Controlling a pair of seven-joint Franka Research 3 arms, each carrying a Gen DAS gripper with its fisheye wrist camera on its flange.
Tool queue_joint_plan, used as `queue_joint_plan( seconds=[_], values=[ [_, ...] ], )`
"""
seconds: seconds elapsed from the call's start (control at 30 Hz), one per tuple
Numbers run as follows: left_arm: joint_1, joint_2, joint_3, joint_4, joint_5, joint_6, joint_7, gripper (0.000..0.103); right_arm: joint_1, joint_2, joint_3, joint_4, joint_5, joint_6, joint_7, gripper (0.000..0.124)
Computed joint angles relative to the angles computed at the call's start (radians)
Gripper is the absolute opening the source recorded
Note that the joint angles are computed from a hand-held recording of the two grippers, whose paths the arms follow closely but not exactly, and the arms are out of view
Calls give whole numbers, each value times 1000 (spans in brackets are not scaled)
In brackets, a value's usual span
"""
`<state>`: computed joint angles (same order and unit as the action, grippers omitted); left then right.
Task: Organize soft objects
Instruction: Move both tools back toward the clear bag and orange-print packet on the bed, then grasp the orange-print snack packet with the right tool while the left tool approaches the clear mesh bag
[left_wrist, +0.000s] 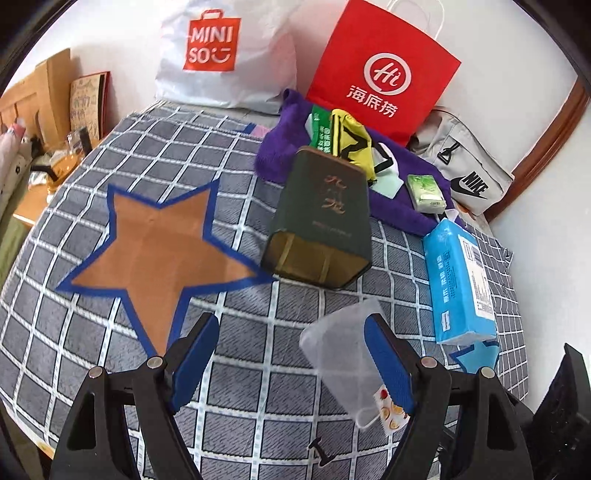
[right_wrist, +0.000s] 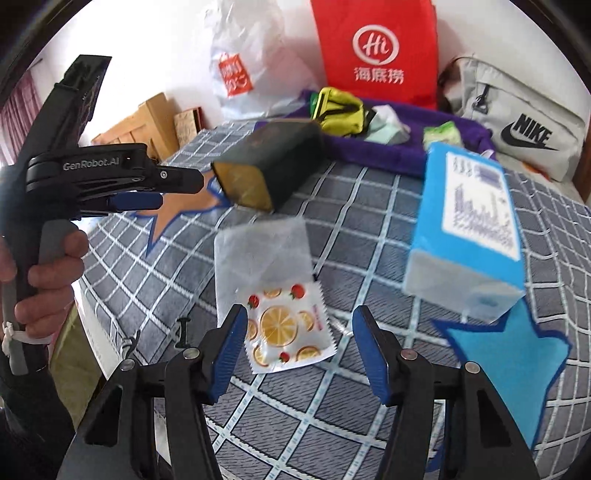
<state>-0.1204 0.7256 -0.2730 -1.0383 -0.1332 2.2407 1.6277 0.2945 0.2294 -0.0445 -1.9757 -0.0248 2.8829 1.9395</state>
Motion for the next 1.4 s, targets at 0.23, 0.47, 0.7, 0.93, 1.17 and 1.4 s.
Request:
queue_joint_plan(
  seconds=[0.23,0.47,0.7,0.93,1.17,1.4],
  values=[
    [29,-57,-6,-110,-17,64,13,80,18,46,-7,54,-19,-62,-25,64],
    [48,-68,-14,-132,-38,67,43,80,43,99,-25,116,-70,-112,-6,67],
    [51,-71,-13,-137,-48,54,46,80,58,87,-43,102,-142,-94,48,36],
    [38,-82,-6,-158,-34,43,38,80,32,30,-11,35,-75,-14,-4,10],
    [25,-96,3,-181,-12,38,19,80,61,-51,-76,-55,-212,24,191,6],
    [8,-82,6,-161,13,15,9,80,10,-150,-54,-152,-374,-3,311,6]
  ],
)
